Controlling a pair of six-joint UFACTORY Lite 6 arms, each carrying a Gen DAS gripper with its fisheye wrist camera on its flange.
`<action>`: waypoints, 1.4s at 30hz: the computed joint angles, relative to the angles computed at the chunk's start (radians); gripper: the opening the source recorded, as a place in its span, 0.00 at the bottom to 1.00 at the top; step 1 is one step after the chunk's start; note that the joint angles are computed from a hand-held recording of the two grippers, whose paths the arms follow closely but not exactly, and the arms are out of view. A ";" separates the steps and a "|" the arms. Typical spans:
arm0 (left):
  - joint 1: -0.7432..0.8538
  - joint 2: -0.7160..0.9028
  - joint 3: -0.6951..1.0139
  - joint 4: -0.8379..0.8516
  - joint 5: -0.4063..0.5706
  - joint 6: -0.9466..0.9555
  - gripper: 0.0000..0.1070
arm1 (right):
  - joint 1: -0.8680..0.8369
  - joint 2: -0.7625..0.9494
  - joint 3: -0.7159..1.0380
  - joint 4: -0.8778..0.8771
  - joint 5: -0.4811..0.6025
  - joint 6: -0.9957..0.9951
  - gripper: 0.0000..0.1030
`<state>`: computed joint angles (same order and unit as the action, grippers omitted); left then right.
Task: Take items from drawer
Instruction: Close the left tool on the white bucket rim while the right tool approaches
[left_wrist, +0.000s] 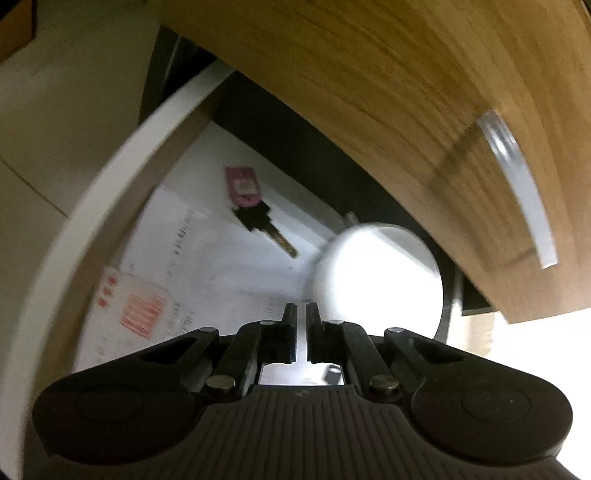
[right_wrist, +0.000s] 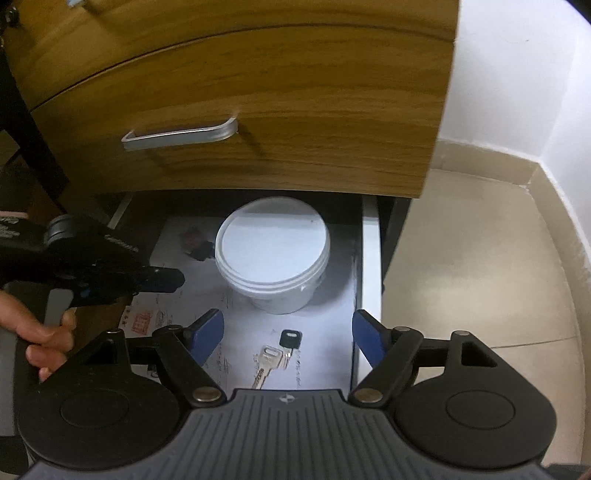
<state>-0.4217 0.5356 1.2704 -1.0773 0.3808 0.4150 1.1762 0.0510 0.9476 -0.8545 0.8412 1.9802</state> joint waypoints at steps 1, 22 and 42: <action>0.035 -0.047 -0.094 -0.073 0.006 0.105 0.05 | -0.021 0.002 -0.007 -0.013 -0.023 -0.004 0.79; 0.195 -0.094 -0.107 -0.147 0.299 0.573 0.59 | -0.313 0.186 -0.008 -0.236 -0.379 -0.479 0.91; 0.162 0.054 0.019 -0.252 0.332 0.636 0.40 | -0.329 0.286 0.071 -0.254 -0.384 -0.560 0.99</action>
